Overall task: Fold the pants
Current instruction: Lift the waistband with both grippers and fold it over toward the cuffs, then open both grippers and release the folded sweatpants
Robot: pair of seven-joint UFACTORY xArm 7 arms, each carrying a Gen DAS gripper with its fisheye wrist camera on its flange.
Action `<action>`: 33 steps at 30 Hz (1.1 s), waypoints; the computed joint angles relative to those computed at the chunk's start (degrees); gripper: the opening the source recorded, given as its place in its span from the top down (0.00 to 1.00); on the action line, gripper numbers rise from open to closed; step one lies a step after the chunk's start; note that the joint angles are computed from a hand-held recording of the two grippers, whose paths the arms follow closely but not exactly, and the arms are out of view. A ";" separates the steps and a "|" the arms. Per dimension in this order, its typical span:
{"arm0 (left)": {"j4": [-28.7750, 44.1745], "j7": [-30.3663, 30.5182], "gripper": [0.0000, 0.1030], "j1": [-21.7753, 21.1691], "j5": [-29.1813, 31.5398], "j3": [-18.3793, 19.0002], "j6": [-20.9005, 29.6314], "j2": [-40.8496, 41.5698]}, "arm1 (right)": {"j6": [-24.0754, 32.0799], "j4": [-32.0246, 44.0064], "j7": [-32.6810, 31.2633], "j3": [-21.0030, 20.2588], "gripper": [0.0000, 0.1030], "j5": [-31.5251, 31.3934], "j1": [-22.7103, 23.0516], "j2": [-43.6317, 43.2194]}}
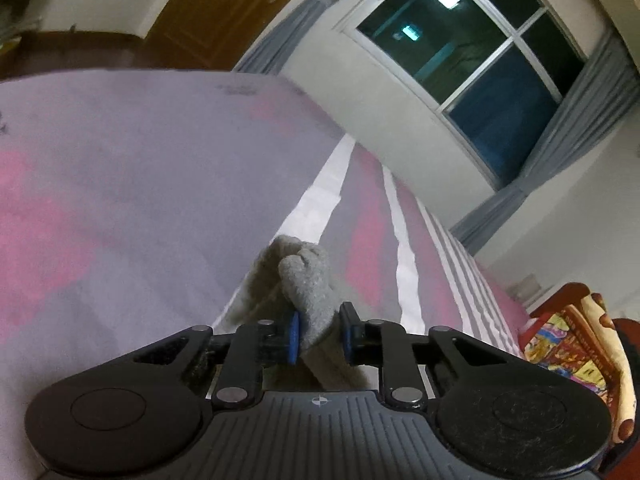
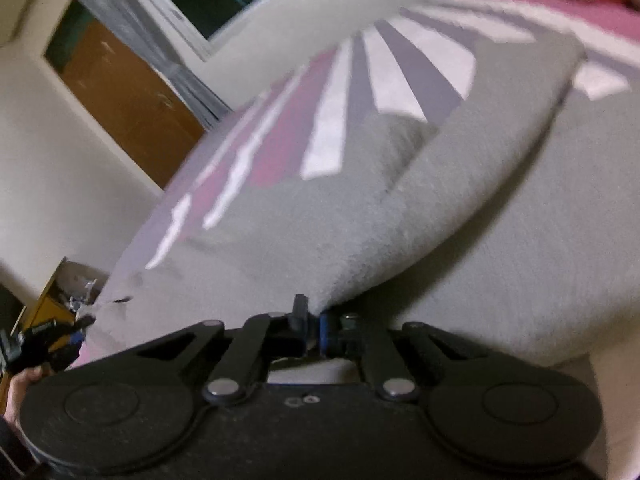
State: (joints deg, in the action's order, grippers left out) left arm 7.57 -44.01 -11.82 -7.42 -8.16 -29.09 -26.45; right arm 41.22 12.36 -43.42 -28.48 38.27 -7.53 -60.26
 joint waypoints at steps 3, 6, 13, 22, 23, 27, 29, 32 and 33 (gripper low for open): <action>2.93 1.68 0.80 -1.16 4.09 4.21 12.00 2.05 | 0.49 -1.43 -0.15 1.13 0.95 -1.67 -1.37 0.08; 1.43 1.98 0.80 0.33 3.18 1.61 12.77 0.13 | -2.50 -2.94 0.99 3.40 0.95 -2.22 -0.89 2.95; -2.32 -5.48 0.31 7.63 -0.12 -15.46 21.56 -16.61 | 0.22 -4.30 2.41 2.55 0.54 -5.22 -6.38 -5.50; 3.69 -14.25 0.31 9.11 5.88 -20.63 29.10 -7.61 | -9.25 4.48 5.83 -1.07 0.52 -1.98 -3.08 7.72; 4.48 -14.83 0.29 10.78 7.48 -22.63 30.40 -7.65 | -10.10 5.74 7.35 0.02 0.52 -2.04 -2.53 9.86; 6.52 -17.12 0.24 13.44 11.95 -25.76 32.22 -6.70 | -15.66 8.25 8.05 5.72 0.46 -5.53 0.18 14.56; 6.95 -18.06 0.23 13.13 13.20 -24.96 32.37 -6.26 | -18.34 10.34 12.32 11.59 0.42 -10.35 -1.37 20.57; 6.87 -18.90 0.23 11.96 15.12 -22.93 32.58 -6.33 | -18.09 13.84 15.72 14.60 0.40 -16.03 -1.60 27.69; 7.22 -19.67 0.23 12.50 15.99 -23.39 32.16 -5.73 | -19.27 13.80 15.91 15.28 0.41 -17.65 -1.75 28.45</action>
State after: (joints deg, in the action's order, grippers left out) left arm 14.78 -63.68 0.69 8.56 -31.55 3.06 -32.18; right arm 21.96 26.16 -27.51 -13.19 20.62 -9.28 -31.81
